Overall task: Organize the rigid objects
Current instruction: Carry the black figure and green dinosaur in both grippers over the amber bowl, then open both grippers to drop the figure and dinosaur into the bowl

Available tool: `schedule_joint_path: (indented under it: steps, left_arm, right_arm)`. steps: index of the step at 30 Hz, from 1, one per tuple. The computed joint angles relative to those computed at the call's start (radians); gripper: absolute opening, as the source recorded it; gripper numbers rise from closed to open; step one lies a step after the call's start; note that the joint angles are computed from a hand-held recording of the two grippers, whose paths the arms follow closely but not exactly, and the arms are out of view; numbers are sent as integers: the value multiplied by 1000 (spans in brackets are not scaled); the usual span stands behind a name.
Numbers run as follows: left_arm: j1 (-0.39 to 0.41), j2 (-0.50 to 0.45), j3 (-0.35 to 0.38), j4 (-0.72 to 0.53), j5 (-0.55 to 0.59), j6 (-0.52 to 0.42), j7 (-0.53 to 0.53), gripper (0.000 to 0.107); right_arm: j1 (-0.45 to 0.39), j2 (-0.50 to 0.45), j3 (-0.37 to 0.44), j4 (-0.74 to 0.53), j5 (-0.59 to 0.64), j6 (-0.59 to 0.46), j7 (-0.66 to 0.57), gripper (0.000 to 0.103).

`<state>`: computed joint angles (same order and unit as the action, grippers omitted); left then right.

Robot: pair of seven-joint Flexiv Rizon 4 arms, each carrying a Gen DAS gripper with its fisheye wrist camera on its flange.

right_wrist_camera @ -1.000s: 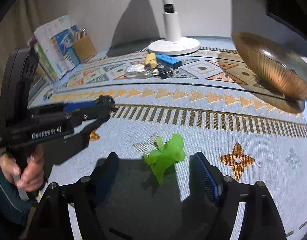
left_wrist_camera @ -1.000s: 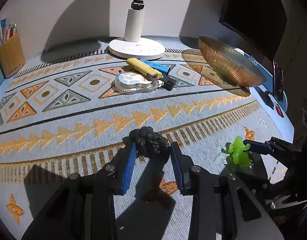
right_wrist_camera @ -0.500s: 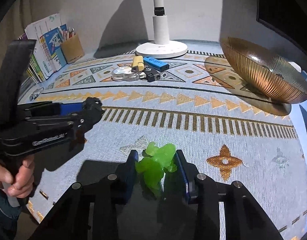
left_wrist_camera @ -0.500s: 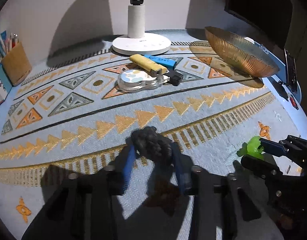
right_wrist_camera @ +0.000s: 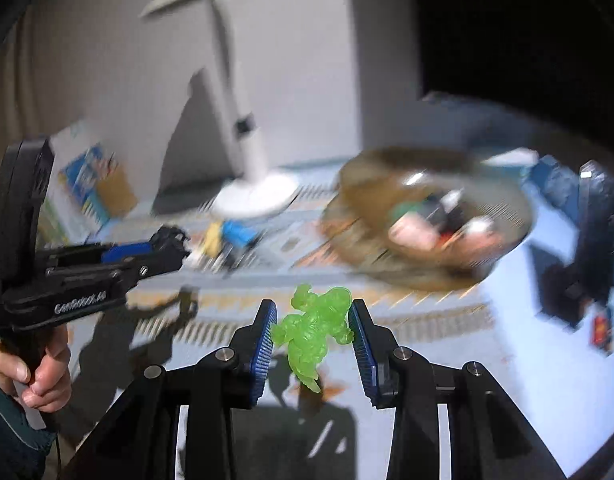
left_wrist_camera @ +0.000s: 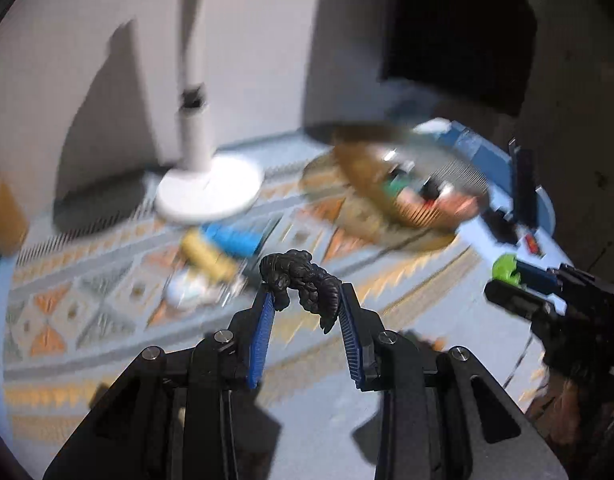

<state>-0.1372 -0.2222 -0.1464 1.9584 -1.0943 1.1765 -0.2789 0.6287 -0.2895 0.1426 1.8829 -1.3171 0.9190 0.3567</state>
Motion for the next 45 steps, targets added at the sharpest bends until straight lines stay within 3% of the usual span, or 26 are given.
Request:
schedule_joint_path:
  steps: [5,9,17,23,27,29,30,31,32,34,39,41,42,45]
  left_arm:
    - [-25,-41,-46,-128,3,-14,-1,29]
    - [-51,-127,-72,-259,95,-17,-81,29]
    - [-83,-315,-65,-445,413,-100,-370,29]
    - [-75,-377,-80,-495,528,-136,-468,29]
    - [-77,-399,-89,-524,577,-141,-503,30]
    - [-68,-400,-96,-538,586,-177,-510,35]
    - [-65,-393,-95,-541,592,-195,-514,43]
    - [-61,-386,-97,-537,592,-195,-510,43]
    - [-52,-371,-102,-524,586,-184,-497,43]
    - [-15,-323,-126,-475,540,-152,-451,43]
    - [79,-184,-170,-338,313,-98,-289,45]
    - [102,-117,-166,-273,204,-74,-208,54]
    - [106,-91,-160,-249,154,-60,-173,68]
    - [113,-8,-144,-171,-39,-3,-26,72]
  right_arm:
    - [-59,124,-3,50,-43,-116,43,37]
    - [-126,160,5,50,-19,-180,39,37]
    - [-205,81,-14,18,135,-91,-22,37]
    - [-195,25,-44,11,178,-116,-73,37]
    - [-212,22,-57,31,207,-65,-71,37]
    - [-232,30,-69,54,187,9,-45,37]
    - [-240,37,-77,66,162,40,-20,43]
    - [-242,48,-80,71,145,42,0,48]
    - [-241,71,-80,86,120,27,32,57]
    - [-244,116,-73,108,50,2,106,64]
    - [-257,212,-5,142,-42,-79,194,65]
    - [-251,226,19,137,-53,-93,199,65]
    - [-249,227,26,132,-53,-98,198,65]
    - [-230,226,46,112,-71,-104,212,69]
